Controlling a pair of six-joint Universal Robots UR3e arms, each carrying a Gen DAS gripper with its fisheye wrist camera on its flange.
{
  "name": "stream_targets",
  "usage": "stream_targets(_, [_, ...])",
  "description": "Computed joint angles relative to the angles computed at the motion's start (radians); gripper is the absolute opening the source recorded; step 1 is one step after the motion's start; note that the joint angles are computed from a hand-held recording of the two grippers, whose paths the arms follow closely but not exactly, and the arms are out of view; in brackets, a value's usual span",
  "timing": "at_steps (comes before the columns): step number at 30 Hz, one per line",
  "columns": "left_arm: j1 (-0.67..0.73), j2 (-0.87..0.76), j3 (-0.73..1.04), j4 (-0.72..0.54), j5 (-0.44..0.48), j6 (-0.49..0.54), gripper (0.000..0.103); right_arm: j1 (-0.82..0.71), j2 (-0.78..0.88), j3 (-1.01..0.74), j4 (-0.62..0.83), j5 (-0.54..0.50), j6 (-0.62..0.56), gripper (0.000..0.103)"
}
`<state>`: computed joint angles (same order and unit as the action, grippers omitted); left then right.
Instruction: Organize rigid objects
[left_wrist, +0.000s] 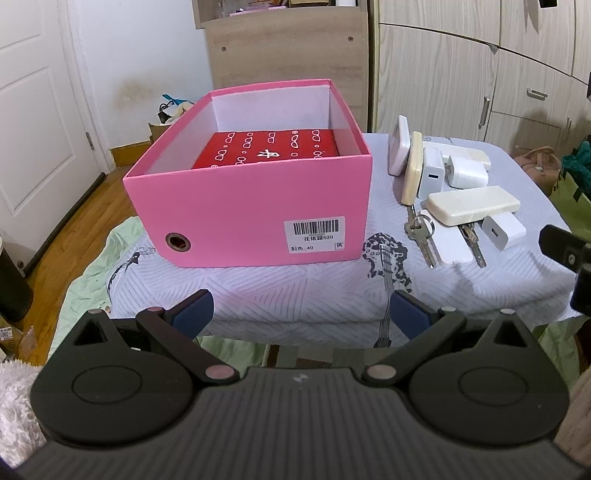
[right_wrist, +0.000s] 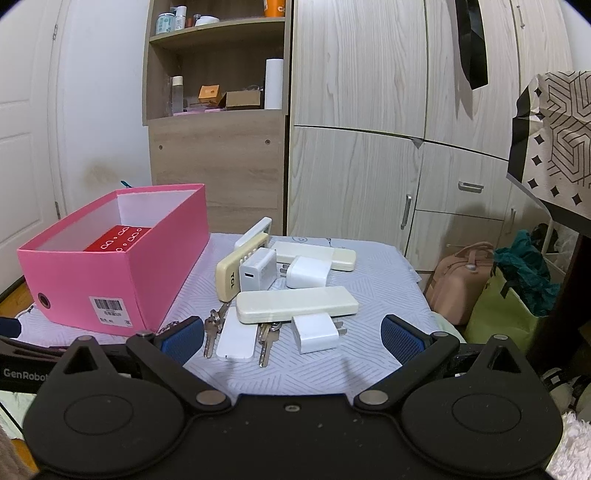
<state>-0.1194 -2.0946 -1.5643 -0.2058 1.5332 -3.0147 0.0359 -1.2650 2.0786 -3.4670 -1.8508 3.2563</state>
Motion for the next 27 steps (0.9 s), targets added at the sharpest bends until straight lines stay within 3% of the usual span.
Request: stream_targets(27, [-0.011, -0.013, 0.026, -0.038, 0.02, 0.024, 0.103, 0.006, 0.006, -0.018, 0.038, -0.022, 0.008, 0.103])
